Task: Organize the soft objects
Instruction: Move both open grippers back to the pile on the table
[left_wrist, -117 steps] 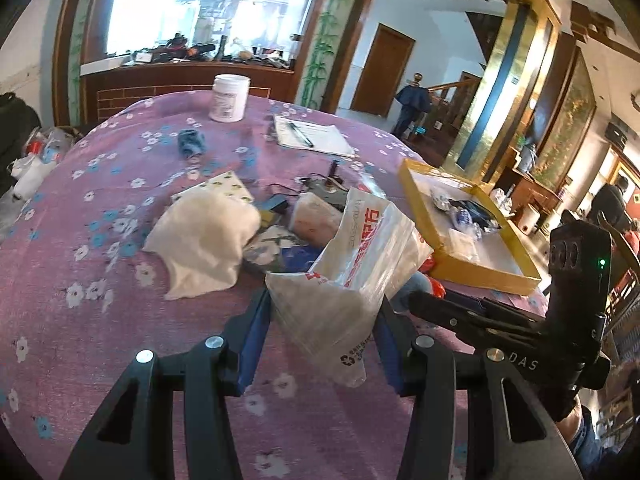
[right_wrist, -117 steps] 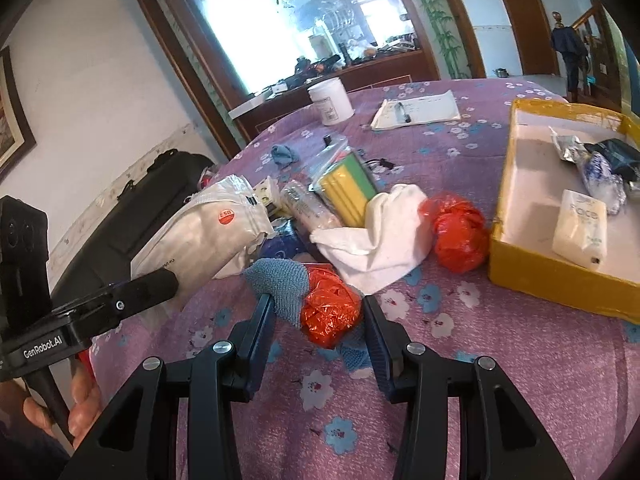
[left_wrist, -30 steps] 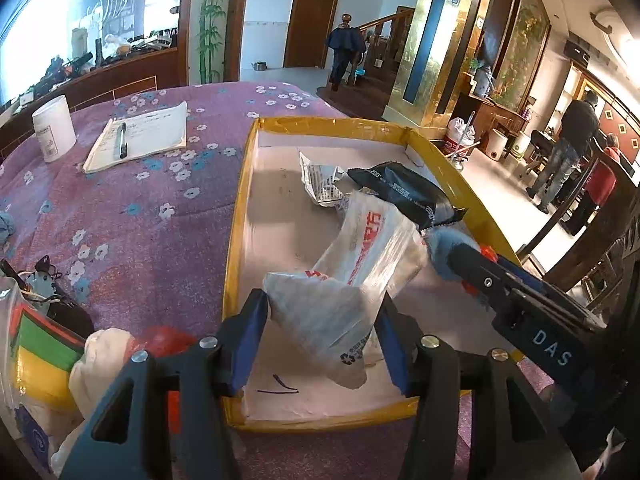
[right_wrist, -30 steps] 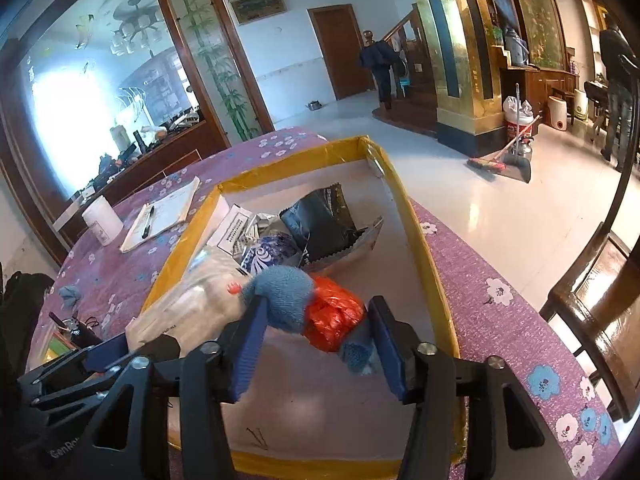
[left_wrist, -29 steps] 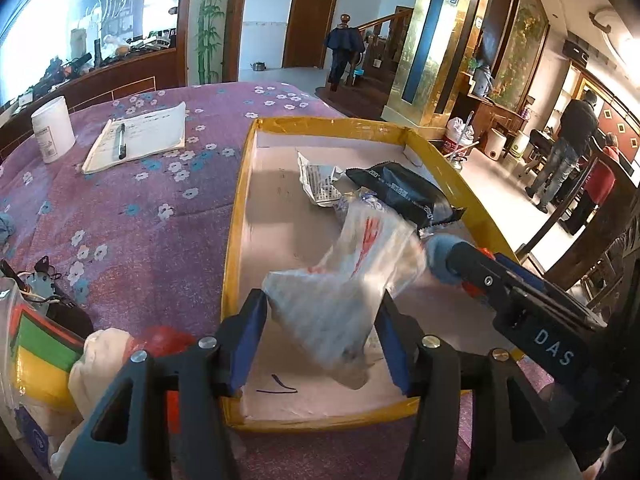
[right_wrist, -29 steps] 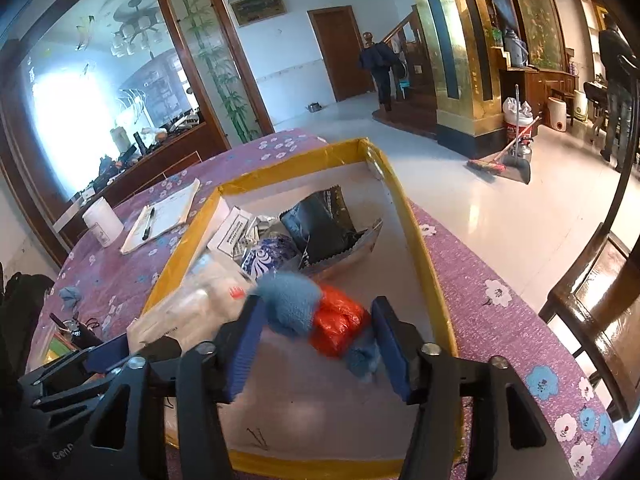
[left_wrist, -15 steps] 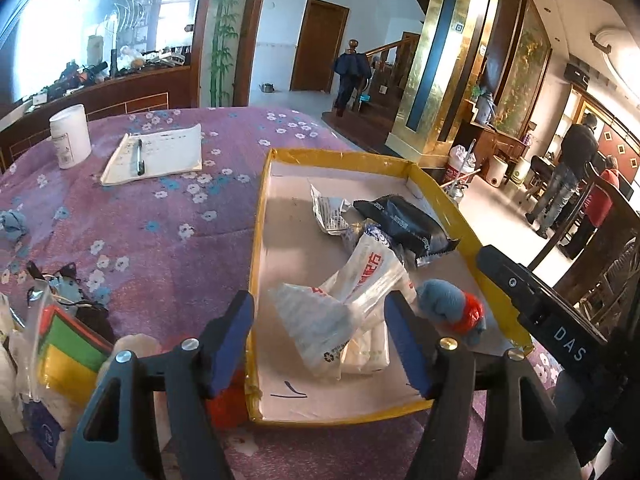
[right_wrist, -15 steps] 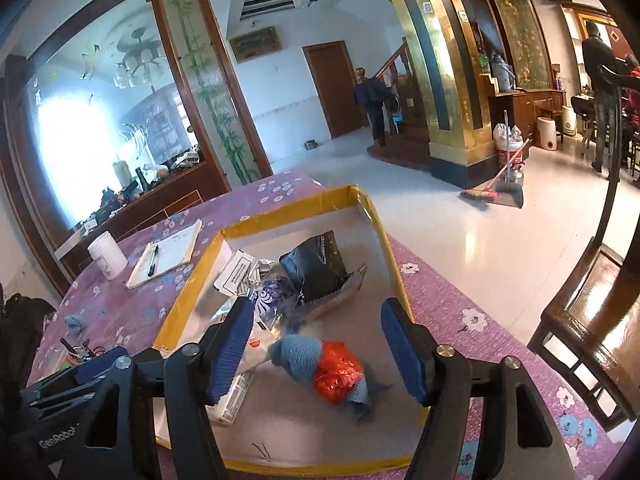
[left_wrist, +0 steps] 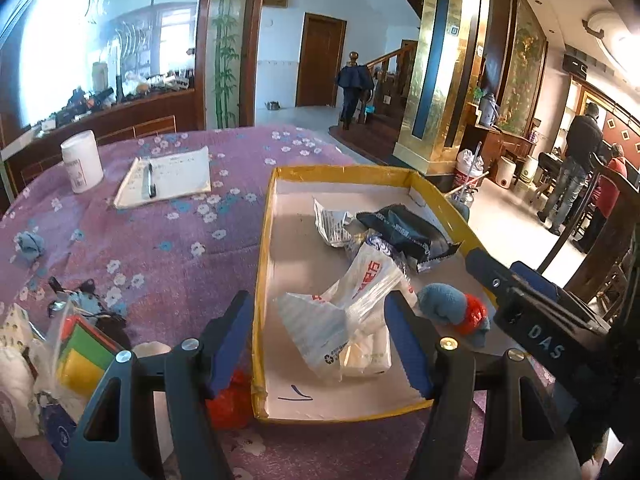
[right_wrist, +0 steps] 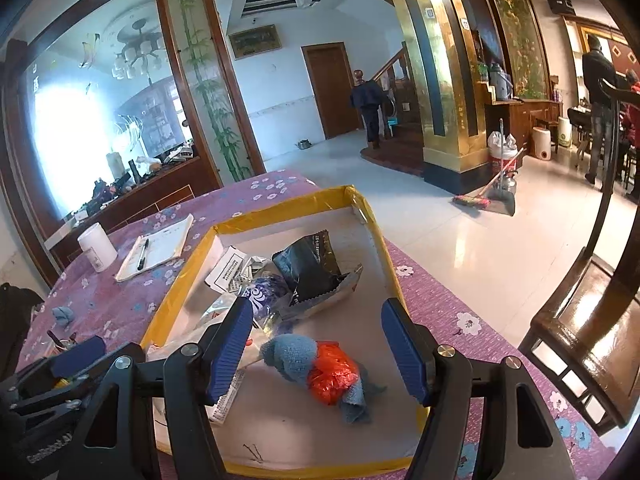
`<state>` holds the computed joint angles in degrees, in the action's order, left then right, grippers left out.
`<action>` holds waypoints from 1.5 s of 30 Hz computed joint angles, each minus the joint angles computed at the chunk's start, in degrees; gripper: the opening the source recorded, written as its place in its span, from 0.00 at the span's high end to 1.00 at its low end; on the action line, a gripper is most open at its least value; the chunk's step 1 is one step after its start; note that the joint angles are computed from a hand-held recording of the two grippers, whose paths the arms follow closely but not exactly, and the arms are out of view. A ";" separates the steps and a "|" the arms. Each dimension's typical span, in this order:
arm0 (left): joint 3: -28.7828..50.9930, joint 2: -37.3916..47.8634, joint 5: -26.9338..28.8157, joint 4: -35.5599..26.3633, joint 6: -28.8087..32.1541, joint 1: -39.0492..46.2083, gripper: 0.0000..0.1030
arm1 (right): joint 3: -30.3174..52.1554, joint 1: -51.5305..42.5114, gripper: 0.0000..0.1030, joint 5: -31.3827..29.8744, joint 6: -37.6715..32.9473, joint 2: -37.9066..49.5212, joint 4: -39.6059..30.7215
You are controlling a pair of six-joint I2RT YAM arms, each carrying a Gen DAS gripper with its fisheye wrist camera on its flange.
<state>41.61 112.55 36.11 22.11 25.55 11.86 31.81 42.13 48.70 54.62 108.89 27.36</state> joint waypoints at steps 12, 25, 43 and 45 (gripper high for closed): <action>-6.38 -10.31 5.55 -1.41 3.28 6.56 0.29 | 2.68 1.32 0.29 3.50 0.74 1.02 -4.99; -2.84 -11.38 14.37 -16.37 16.44 22.59 0.28 | 14.58 11.19 0.19 15.00 9.59 4.61 -28.46; 20.00 3.60 15.57 -31.93 17.60 34.65 0.28 | 30.22 19.79 0.15 12.98 -2.77 13.17 -28.91; 23.82 5.42 14.28 -33.58 16.34 35.11 0.28 | 29.32 19.70 0.15 9.52 -7.44 13.39 -22.65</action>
<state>65.43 117.97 50.39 -11.47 41.90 46.96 61.13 61.83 58.22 47.19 122.28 4.71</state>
